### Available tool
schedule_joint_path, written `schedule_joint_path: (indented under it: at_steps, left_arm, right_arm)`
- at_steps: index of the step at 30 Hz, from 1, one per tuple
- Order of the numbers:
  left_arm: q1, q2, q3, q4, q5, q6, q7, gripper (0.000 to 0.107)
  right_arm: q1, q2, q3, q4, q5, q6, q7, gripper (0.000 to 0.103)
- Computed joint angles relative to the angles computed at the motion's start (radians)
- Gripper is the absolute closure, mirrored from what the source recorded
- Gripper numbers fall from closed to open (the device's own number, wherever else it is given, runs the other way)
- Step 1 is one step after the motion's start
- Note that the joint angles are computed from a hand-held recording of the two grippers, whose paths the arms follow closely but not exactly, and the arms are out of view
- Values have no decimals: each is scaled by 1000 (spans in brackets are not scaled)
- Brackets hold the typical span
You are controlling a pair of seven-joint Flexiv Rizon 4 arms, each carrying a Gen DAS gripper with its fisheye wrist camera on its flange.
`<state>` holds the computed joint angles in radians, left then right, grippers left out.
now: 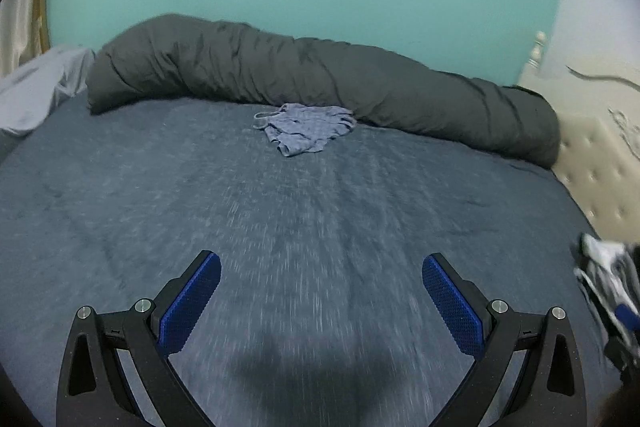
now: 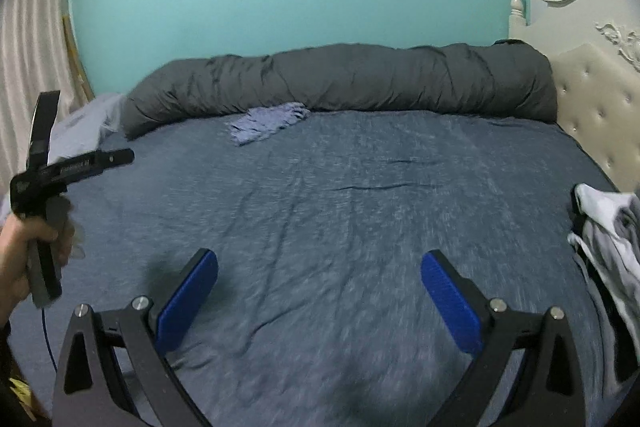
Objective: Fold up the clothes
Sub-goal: 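Reach the left tool to the checked boxer shorts and grasp them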
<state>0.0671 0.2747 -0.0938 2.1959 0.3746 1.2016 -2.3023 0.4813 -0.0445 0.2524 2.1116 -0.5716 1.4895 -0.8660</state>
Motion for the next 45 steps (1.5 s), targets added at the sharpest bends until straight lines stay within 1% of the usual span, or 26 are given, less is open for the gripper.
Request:
schedule_joint_path:
  at_steps: [1, 3, 5, 7, 8, 10, 13, 17, 19, 23, 26, 27, 29, 31, 32, 34, 35, 36, 37, 38, 39, 41, 43, 45]
  left_arm:
    - [15, -45, 4, -15, 3, 31, 0, 4]
    - [22, -130, 23, -54, -14, 62, 24, 4]
    - [18, -198, 44, -97, -24, 63, 33, 4]
    - [7, -267, 74, -134, -69, 73, 84, 4]
    - [3, -294, 86, -158, -69, 65, 91, 4]
    - [-1, -355, 107, -191, -122, 87, 145, 4]
    - [-9, -443, 136, -259, -157, 82, 195, 4]
    - [-30, -556, 183, -357, -184, 74, 235, 4]
    - [-27, -612, 190, -402, -228, 68, 281, 4]
    - [-35, -709, 216, -493, -299, 44, 332, 5]
    - [-38, -776, 227, -567, -332, 18, 367, 10]
    - [-38, -793, 228, -587, -342, 8, 381, 14]
    - [-52, -827, 248, -635, -343, -13, 382, 17]
    - [-60, -856, 261, -677, -343, -27, 384, 24]
    - [-54, -870, 253, -695, -351, -39, 400, 28]
    - [-48, -897, 245, -730, -364, -66, 424, 46]
    - [-49, -909, 247, -747, -366, -81, 430, 53]
    - [-51, -921, 249, -768, -362, -97, 442, 63]
    - [-48, -927, 243, -775, -364, -99, 455, 79]
    - [-45, -932, 238, -780, -368, -101, 467, 84]
    - [-44, -936, 237, -786, -371, -110, 475, 86]
    - [-32, -933, 224, -770, -389, -92, 489, 99]
    - [-13, -923, 203, -743, -421, -68, 507, 102]
    - [-6, -907, 192, -713, -437, -42, 535, 103]
  right_arm:
    - [1, -32, -11, -21, -11, 3, 2, 1]
    - [4, -89, -15, -71, 29, -13, -27, 1]
    - [5, -141, -14, -122, 79, -32, -61, 1]
    - [7, -181, -12, -168, 133, -51, -83, 1]
    - [9, -197, -11, -187, 154, -59, -92, 1]
    - [11, -237, -6, -236, 194, -78, -118, 1]
    - [42, -299, -33, -312, 200, -106, -122, 1]
    - [62, -381, -42, -410, 223, -145, -138, 1]
    - [69, -422, -45, -460, 235, -164, -146, 1]
    - [71, -484, -40, -543, 268, -205, -171, 1]
    - [74, -513, -44, -582, 282, -225, -187, 1]
    - [74, -523, -45, -596, 288, -232, -192, 1]
    - [72, -540, -44, -619, 300, -243, -203, 1]
    - [72, -551, -46, -631, 309, -246, -210, 1]
    - [73, -555, -48, -635, 312, -246, -212, 1]
    - [74, -564, -52, -643, 318, -246, -215, 1]
    - [74, -568, -53, -646, 321, -247, -216, 1]
    - [72, -572, -51, -647, 326, -248, -218, 1]
    - [72, -572, -51, -645, 329, -248, -220, 1]
    - [73, -572, -54, -640, 329, -245, -220, 1]
    - [74, -571, -57, -635, 329, -242, -220, 1]
    - [77, -567, -61, -621, 328, -235, -216, 1]
    - [77, -562, -61, -607, 330, -229, -210, 1]
    - [79, -557, -62, -596, 330, -224, -203, 1]
